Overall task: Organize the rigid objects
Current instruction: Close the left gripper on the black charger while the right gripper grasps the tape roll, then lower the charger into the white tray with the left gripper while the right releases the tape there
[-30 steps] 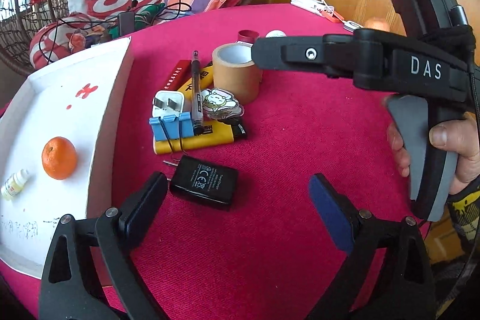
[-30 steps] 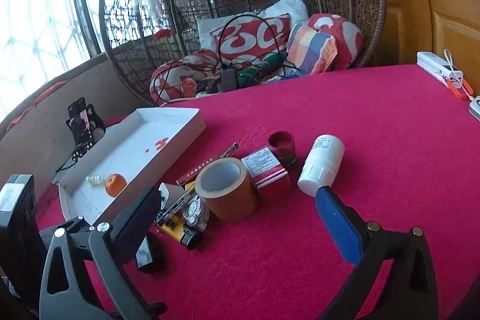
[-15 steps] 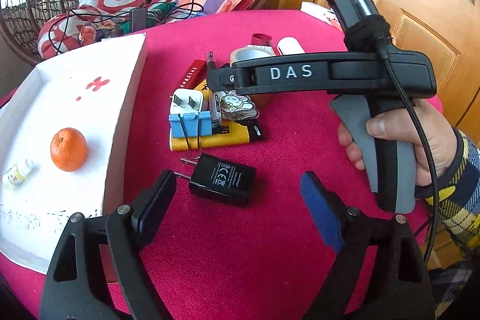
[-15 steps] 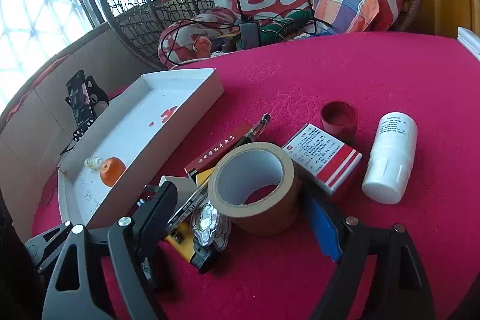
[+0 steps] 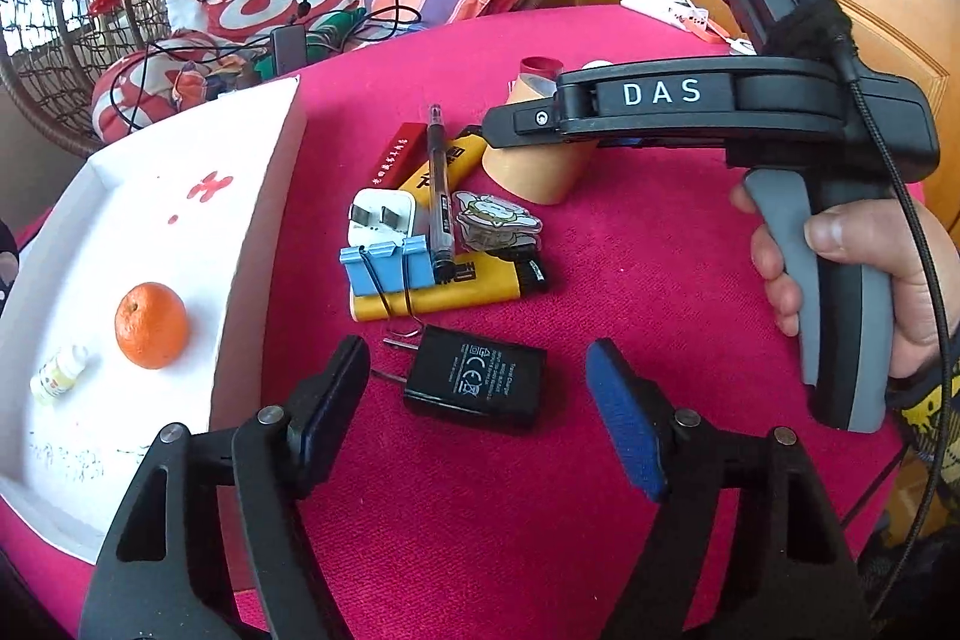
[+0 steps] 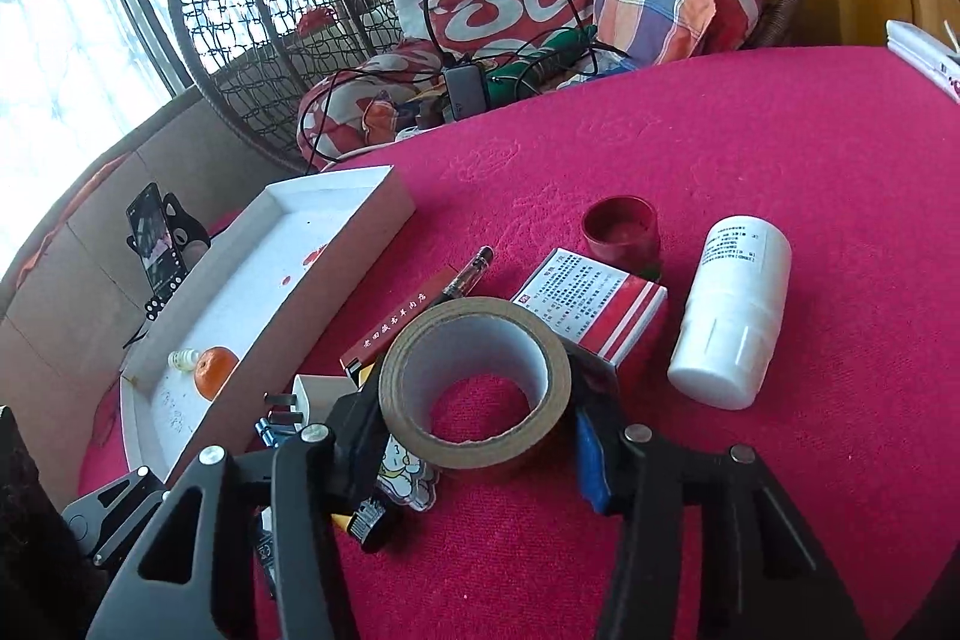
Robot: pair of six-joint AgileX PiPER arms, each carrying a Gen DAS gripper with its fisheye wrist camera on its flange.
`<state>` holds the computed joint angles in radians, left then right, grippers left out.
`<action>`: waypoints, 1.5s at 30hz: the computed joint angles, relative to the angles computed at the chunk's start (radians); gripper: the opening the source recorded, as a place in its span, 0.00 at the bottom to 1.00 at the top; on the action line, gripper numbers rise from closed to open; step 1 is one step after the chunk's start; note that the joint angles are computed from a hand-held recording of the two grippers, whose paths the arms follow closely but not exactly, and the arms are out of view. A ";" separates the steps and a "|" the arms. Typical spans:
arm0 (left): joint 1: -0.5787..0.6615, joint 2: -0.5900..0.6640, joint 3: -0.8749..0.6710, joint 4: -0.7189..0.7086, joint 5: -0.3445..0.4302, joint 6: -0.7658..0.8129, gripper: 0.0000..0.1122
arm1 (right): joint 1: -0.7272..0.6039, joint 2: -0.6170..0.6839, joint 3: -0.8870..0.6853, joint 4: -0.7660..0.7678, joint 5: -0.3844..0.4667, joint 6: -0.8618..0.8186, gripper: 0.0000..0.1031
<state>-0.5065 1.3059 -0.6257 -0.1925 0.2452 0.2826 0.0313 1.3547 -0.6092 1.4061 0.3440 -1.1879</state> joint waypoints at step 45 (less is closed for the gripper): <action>0.758 -0.090 -0.069 -0.929 0.266 0.975 0.55 | 0.472 -0.068 -0.174 -1.162 -0.194 1.221 0.50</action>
